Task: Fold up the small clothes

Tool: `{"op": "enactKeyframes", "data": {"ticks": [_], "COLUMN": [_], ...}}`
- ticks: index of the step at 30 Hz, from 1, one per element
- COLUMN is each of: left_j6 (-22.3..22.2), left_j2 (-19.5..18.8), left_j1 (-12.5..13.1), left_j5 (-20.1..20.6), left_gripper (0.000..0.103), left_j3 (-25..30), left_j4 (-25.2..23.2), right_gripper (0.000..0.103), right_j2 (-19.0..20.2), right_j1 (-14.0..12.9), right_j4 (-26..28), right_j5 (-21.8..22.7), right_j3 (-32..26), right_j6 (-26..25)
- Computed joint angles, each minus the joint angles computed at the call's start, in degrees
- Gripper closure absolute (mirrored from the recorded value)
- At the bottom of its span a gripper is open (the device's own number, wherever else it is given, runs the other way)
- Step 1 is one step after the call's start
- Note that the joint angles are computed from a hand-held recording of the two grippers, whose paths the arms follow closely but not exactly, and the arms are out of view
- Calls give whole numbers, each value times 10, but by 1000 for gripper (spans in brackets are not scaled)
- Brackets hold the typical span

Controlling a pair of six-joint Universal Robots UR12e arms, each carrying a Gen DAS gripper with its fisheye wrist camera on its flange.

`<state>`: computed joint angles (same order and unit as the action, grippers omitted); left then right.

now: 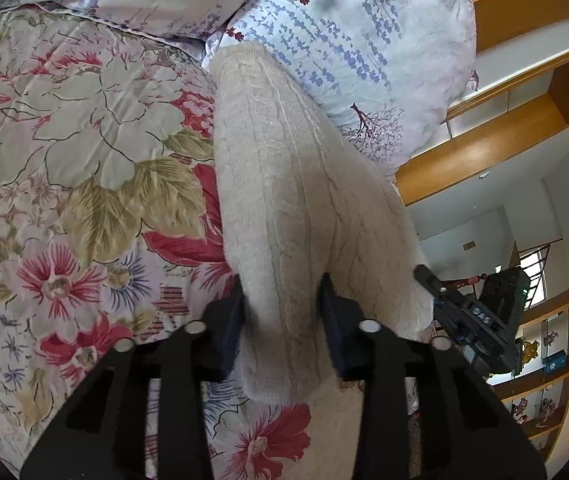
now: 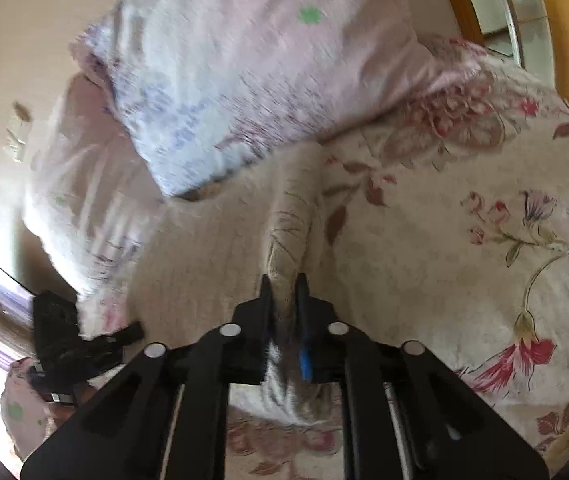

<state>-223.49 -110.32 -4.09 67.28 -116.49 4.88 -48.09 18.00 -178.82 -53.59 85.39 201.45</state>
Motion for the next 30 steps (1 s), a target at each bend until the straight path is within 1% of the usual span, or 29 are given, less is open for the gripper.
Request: {"op": "enactKeyframes", "data": {"ticks": [1,3,5,7,9,11,12,13,14,15,16,18,20,22,24,25,26,29,30], "left_j6": [-1,0,-2,-5,-12,-14,-14,-18,-24,-30,-41,-56,-60,-58,-55,-53,-51,-38,-33], "left_j2": [1,6,8,6,3,3,5,6,6,7,7,7,8,7,6,5,4,4,3], "left_j1": [0,0,0,1,2,3,4,6,7,9,11,15,17,18,18,19,19,19,18], "left_j5": [-1,-2,-5,-6,-9,-11,-14,-19,-19,-21,-21,-18,-15,-14,-14,-15,-16,-14,-10], "left_gripper": [77,83,85,85,83,78,73,70,60,49,41,38,37,37,37,37,37,37,37], "left_j3": [-3,-12,-18,-20,-20,-19,-19,-19,-18,-20,-21,-20,-17,-12,-8,-4,-1,7,11], "left_j4": [5,18,27,28,29,24,21,22,23,31,43,52,48,40,30,26,19,5,0], "right_gripper": [93,93,93,93,92,91,89,79,61,52,45,45,45,46,66,90,91,93,93], "right_j2": [-2,-9,-10,-2,5,2,0,0,-1,2,5,15,29,45,56,58,60,54,54], "right_j1": [-1,1,4,5,6,5,3,2,0,-2,-2,-3,-1,1,6,8,11,16,16], "right_j4": [-8,-15,7,38,46,56,58,58,56,43,35,42,68,101,136,145,134,62,52], "right_j5": [3,-10,-34,-40,-37,-33,-26,-23,-20,-18,-19,-18,-19,-8,-11,-15,-25,-64,-73], "right_j3": [3,14,14,5,-1,-3,-4,-5,-8,-12,-17,-40,-71,-103,-126,-132,-136,-125,-126], "right_j6": [1,-11,-29,-25,-17,-23,-25,-21,-11,7,20,32,41,47,38,29,21,10,13]}}
